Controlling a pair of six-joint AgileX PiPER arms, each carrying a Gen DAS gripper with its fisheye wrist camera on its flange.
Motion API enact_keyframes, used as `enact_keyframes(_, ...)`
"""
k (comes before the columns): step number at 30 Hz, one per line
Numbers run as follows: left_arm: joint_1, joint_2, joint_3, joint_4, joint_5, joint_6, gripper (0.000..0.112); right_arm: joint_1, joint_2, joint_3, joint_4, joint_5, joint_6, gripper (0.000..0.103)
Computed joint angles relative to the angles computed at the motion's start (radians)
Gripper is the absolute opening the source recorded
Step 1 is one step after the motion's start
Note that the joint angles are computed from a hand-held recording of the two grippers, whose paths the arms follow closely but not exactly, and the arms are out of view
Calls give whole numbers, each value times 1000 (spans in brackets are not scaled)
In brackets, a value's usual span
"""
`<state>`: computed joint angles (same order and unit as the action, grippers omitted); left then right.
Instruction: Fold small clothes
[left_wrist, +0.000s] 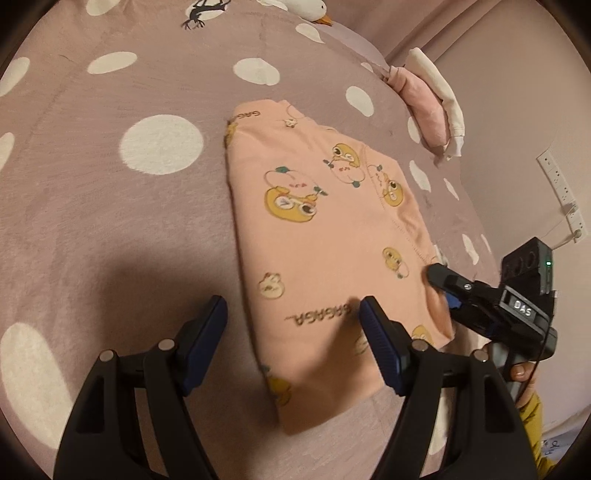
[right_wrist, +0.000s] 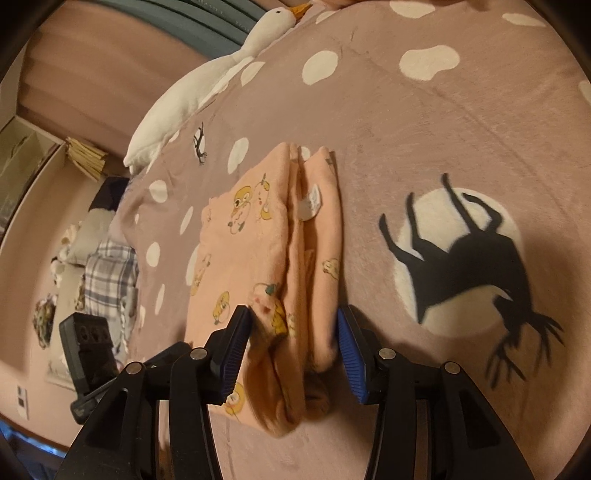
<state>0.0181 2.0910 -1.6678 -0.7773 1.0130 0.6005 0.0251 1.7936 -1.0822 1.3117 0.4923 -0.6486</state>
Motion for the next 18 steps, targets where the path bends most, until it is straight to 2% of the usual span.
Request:
enact_keyframes(3, -3, 26, -32, -28, 27, 1, 74, -8, 28, -27, 18, 20, -13, 47)
enact_keyframes(12, -36, 76, -113, -18, 20, -36, 75, 3, 99, -141, -74, 27, 61, 47)
enact_keyframes(18, -62, 127, -192, -16, 26, -58, 77, 0, 136, -184, -58, 33, 36, 47)
